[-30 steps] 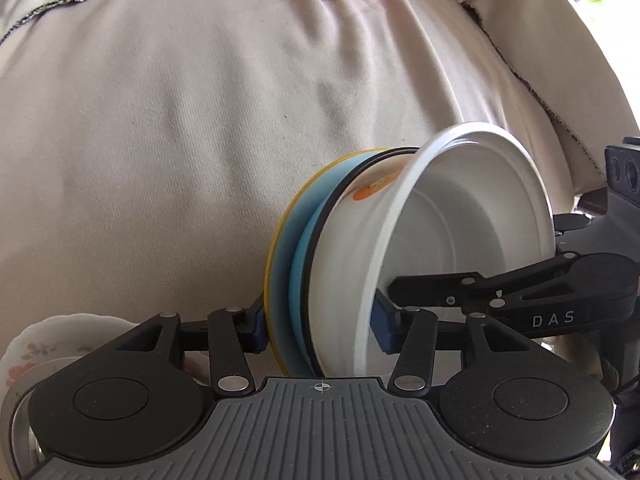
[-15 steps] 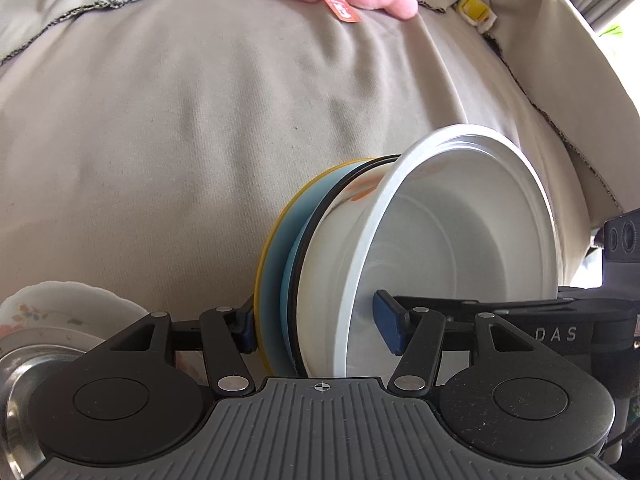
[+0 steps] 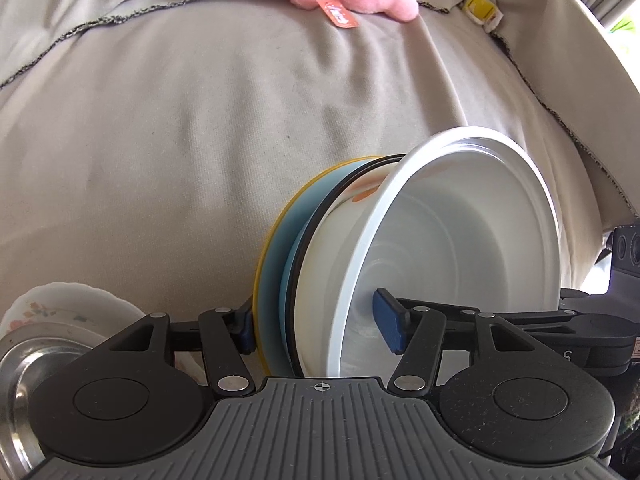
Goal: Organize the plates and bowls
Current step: 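Carry the nested bowls toward the white floral plate and steel bowl stack with both grippers, then lower the nested bowls onto the steel bowl and floral plate with both grippers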
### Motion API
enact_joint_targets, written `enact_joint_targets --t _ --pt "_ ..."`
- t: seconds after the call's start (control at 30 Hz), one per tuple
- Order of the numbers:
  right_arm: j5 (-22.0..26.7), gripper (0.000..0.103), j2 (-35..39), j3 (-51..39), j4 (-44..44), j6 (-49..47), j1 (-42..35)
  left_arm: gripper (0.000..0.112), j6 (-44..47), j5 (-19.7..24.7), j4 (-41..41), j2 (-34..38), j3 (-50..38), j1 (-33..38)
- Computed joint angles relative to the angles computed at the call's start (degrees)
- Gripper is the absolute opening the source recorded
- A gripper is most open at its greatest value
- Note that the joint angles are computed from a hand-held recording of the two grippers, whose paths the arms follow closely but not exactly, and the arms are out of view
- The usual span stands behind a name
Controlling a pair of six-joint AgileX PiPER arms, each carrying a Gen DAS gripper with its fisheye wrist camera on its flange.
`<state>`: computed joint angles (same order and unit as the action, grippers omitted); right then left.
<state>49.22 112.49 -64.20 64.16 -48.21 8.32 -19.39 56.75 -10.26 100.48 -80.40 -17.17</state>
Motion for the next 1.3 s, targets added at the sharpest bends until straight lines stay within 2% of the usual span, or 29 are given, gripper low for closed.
enact_joint_targets --t 0.33,0.53,0.73,0.9,1.0,1.13,1.3 --pt "0.74 0.047 -7.57 1.71 -0.68 2.35 1.56 0.062 -2.79 3.14 3.11 -5.08 -1.43 -1.1" --pt "1.3 0.047 -10.94 -0.35 -1.37 5.58 9.77 0.062 -5.44 6.06 6.16 -16.58 4.46 1.57" --pt "3.67 0.047 -3.46 -10.25 -4.75 13.07 21.13 0.062 -7.41 9.67 8.27 -30.17 15.36 8.89" --pt "4.78 0.047 3.14 -17.28 -10.74 21.53 27.34 0.062 3.99 8.45 -0.5 -35.4 26.94 24.46" --pt "4.05 0.047 3.47 -19.04 -12.48 23.34 28.25 0.058 12.15 5.93 -6.41 -37.27 31.37 32.5" --pt "7.34 0.047 5.49 -23.69 -16.48 29.07 28.34 0.057 16.32 5.3 -8.68 -36.96 32.06 34.66" --pt "9.83 0.047 6.34 -27.67 -21.31 34.57 29.07 0.052 23.53 7.35 -13.05 -36.47 32.5 39.68"
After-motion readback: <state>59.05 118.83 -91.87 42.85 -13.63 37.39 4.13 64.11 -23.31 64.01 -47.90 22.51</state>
